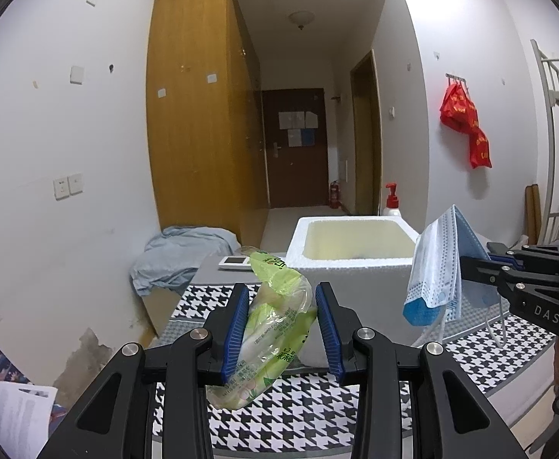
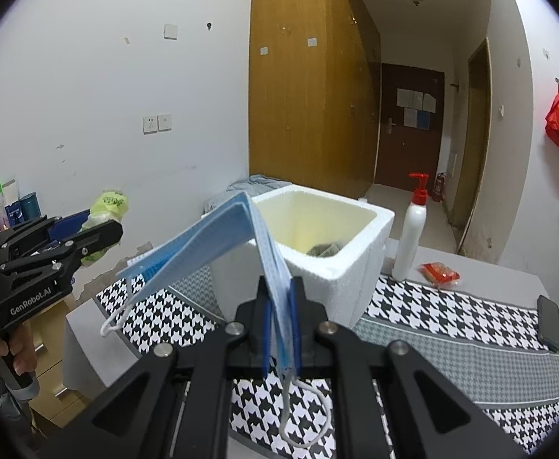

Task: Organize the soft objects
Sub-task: 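Lift the blue mask with the right gripper toward the box while the left carries the wipes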

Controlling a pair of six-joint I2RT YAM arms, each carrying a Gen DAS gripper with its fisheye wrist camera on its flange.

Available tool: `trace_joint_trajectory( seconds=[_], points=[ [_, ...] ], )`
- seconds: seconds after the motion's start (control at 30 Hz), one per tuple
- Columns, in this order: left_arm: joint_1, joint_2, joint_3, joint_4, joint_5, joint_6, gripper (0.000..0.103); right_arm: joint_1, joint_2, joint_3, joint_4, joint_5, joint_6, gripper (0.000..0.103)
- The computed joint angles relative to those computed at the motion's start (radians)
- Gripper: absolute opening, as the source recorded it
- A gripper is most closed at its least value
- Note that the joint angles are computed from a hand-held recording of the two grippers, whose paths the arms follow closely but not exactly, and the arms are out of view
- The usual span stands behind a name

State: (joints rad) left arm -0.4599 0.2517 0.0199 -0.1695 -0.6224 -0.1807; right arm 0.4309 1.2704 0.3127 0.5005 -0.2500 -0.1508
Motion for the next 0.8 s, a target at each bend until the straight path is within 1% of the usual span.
trace_joint_trajectory(
  seconds=[0.1,0.27,0.47,0.73,0.8],
  points=[
    [0.037,0.007,0.002,0.016,0.036,0.012,0.038,-0.001,0.005,0.016,-0.008,-0.001,-0.003,0.012],
    [0.077,0.032,0.004,0.050,0.066,0.020,0.038,-0.007,0.010,0.058,-0.037,-0.006,-0.011,0.012],
    [0.099,0.121,0.020,0.133,0.078,0.044,0.038,-0.020,0.040,0.127,-0.074,-0.012,-0.004,0.012],
    [0.155,0.172,0.008,0.201,0.126,0.053,0.038,-0.031,0.098,0.244,-0.133,-0.015,0.006,0.011],
    [0.142,0.197,0.007,0.217,0.111,0.049,0.038,-0.036,0.111,0.267,-0.143,-0.024,0.012,0.011]
  ],
)
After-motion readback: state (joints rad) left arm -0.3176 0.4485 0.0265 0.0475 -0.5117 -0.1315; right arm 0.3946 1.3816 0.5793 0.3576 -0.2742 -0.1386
